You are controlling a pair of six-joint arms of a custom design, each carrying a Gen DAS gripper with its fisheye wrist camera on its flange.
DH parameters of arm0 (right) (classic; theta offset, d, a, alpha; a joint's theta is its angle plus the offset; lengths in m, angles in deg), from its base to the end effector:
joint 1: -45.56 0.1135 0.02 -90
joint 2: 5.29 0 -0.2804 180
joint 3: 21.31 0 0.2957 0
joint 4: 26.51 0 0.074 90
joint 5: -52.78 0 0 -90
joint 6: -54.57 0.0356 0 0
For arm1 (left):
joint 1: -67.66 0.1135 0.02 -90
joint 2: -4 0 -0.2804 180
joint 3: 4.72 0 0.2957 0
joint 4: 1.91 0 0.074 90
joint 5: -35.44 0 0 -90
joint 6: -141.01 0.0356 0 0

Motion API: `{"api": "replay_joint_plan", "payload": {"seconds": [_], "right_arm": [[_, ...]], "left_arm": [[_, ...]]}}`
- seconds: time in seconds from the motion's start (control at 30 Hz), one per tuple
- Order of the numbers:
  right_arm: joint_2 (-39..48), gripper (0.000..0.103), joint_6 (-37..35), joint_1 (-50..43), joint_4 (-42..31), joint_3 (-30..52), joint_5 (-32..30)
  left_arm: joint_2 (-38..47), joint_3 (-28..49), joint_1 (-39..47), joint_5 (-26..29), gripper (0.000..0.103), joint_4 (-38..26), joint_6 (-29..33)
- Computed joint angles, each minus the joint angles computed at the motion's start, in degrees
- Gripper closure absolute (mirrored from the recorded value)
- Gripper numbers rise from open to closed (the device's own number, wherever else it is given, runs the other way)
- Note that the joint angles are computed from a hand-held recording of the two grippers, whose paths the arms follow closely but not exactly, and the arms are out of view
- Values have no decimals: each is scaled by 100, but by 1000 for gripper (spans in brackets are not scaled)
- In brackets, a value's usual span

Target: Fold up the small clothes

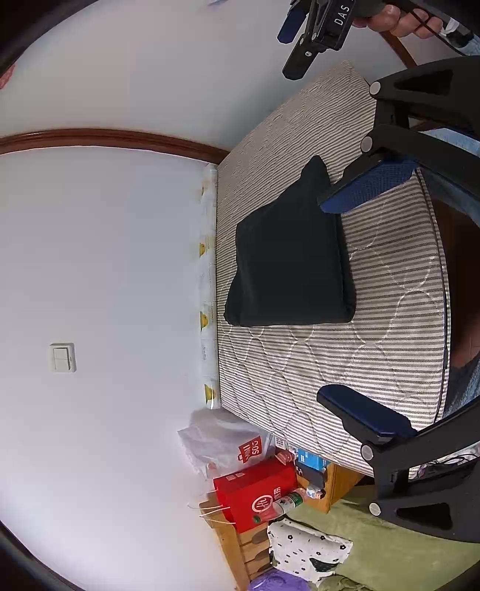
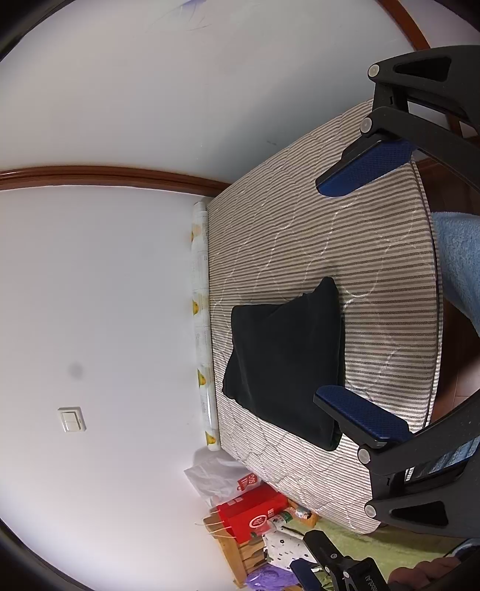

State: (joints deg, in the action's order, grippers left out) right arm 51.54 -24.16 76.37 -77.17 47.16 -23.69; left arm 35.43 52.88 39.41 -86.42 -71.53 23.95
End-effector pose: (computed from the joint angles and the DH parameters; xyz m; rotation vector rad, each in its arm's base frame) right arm 0.2109 0.1161 0.3395 -0.2541 2.2184 0.1348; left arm 0.1162 -0.0411 0.3184 -0.2451 2.1833 0.1159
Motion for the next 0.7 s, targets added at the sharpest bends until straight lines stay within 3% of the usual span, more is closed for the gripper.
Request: {"api": "replay_joint_plan", "payload": {"seconds": [0.7], "right_arm": [[-67,2,-28,-44,-21,-15,-24]], "left_arm": [[73,110,-187,-144,9,-65,-169]]}}
